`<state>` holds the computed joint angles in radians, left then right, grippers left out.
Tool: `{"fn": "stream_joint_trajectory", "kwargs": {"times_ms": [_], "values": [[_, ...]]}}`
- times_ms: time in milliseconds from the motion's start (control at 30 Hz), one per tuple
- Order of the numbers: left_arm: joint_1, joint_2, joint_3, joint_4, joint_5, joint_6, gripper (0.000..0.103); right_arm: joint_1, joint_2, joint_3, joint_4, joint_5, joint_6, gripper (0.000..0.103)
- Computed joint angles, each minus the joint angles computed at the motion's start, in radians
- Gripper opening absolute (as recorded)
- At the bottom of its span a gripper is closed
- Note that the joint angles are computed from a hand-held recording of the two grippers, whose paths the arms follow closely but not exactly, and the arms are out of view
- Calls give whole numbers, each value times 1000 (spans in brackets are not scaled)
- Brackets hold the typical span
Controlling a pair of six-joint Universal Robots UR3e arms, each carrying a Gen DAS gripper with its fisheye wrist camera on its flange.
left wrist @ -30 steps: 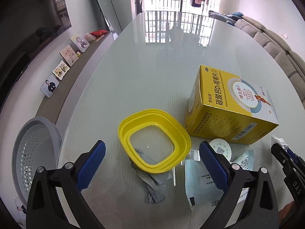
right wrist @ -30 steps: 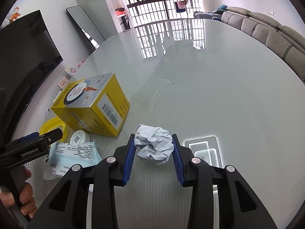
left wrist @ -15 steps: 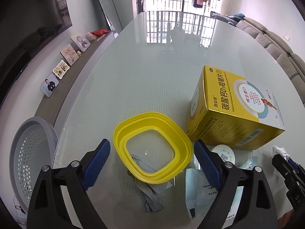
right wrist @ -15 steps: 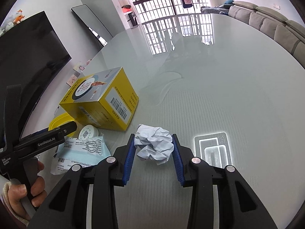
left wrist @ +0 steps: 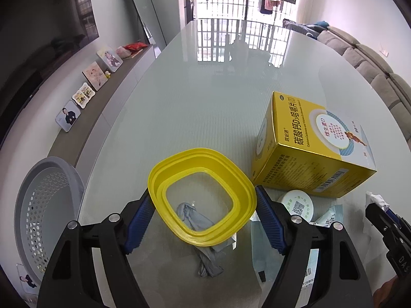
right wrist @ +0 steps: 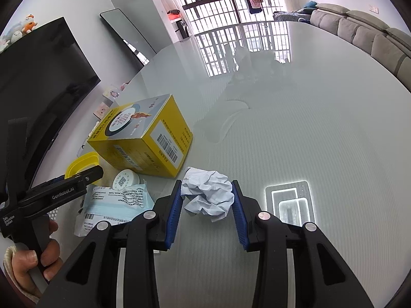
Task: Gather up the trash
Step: 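Carry the yellow lid and white paper over the grey basket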
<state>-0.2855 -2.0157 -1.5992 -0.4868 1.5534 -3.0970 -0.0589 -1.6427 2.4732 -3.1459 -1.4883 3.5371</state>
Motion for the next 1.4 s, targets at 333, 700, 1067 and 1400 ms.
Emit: {"fn": "stream_joint_trajectory", "kwargs": {"times_ms": [333, 700, 1067, 1400], "values": [[35, 182, -178, 76, -12, 3, 74, -3, -24, 18, -7, 2, -16, 36], [222, 503, -530, 172, -93, 91, 74, 271, -46, -128, 79, -172, 35, 36], [669, 709, -724, 134, -266, 310, 74, 570, 355, -689, 243, -185, 28, 36], [902, 595, -698, 177, -323, 400, 74, 677, 828, -1461, 606, -126, -35, 36]]}}
